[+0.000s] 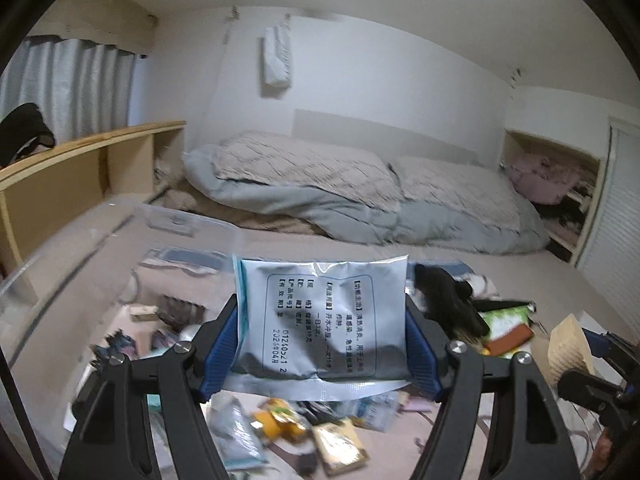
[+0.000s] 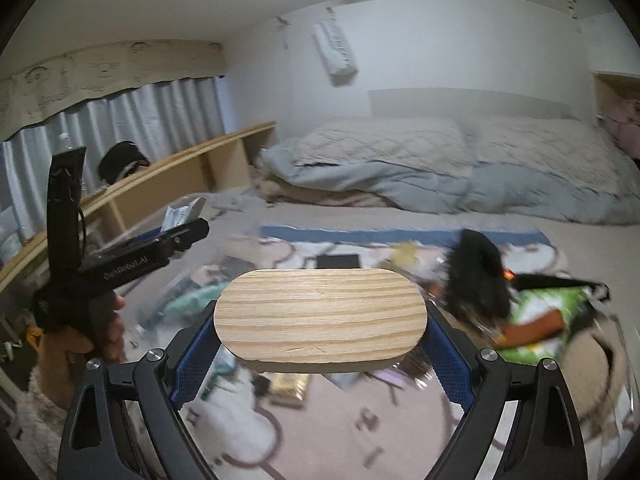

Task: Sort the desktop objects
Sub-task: 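Carry the sachet and wooden lid over the clear box with both grippers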

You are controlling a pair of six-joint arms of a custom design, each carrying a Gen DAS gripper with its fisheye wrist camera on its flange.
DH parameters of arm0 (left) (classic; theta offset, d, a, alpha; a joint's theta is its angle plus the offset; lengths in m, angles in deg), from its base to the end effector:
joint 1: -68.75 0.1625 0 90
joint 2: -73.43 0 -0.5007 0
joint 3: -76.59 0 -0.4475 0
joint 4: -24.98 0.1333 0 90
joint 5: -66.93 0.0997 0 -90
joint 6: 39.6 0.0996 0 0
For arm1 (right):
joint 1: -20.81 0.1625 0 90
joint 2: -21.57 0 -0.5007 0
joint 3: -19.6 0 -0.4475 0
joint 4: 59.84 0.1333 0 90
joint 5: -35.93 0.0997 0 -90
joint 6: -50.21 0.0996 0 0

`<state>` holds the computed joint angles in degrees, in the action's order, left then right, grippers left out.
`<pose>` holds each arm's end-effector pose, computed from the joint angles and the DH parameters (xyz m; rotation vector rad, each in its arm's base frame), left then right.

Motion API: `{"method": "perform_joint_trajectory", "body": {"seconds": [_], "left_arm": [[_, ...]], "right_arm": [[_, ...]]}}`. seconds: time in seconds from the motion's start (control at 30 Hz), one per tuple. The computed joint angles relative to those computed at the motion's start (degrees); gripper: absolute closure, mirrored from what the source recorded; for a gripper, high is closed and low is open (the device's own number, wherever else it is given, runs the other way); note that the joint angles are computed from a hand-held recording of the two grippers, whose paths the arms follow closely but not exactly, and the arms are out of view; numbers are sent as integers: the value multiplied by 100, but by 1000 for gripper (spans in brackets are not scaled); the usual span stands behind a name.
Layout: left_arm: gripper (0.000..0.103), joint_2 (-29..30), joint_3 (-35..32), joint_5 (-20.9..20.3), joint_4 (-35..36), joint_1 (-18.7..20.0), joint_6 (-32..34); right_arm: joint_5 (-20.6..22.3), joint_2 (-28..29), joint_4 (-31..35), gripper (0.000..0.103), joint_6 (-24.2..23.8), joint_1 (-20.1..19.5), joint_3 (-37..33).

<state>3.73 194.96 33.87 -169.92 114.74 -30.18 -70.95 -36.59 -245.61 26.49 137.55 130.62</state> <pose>-0.2400 -0.5604 0.3487 0.3969 2.1296 -1.3969 0.3957 -0.5534 0.2292 1.0008 -2.4904 1.0631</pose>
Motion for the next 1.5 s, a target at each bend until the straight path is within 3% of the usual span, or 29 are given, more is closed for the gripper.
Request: {"method": "perform_joint_trajectory", "body": {"seconds": [0.37,0.63,1.1,1.23,1.5], "left_arm": [[29,-461,98,826,-790,255,282],[29,-739,215,1456,-620,438,59],[28,-1011,310,1751,441,677,-566],[7,-1126,369,1543,594,647,-657],[7,-1066,344,1782,614,638,-678]], "right_arm": [[398,770,420,9,174,285,-853],[519,1242,838,9,133,493,-1380],[489,1857,1471,9,102,740,-2077],[506,2004,1699,9,190,761,-2292],[404,2349,2354,9,398,801,-2916]]}}
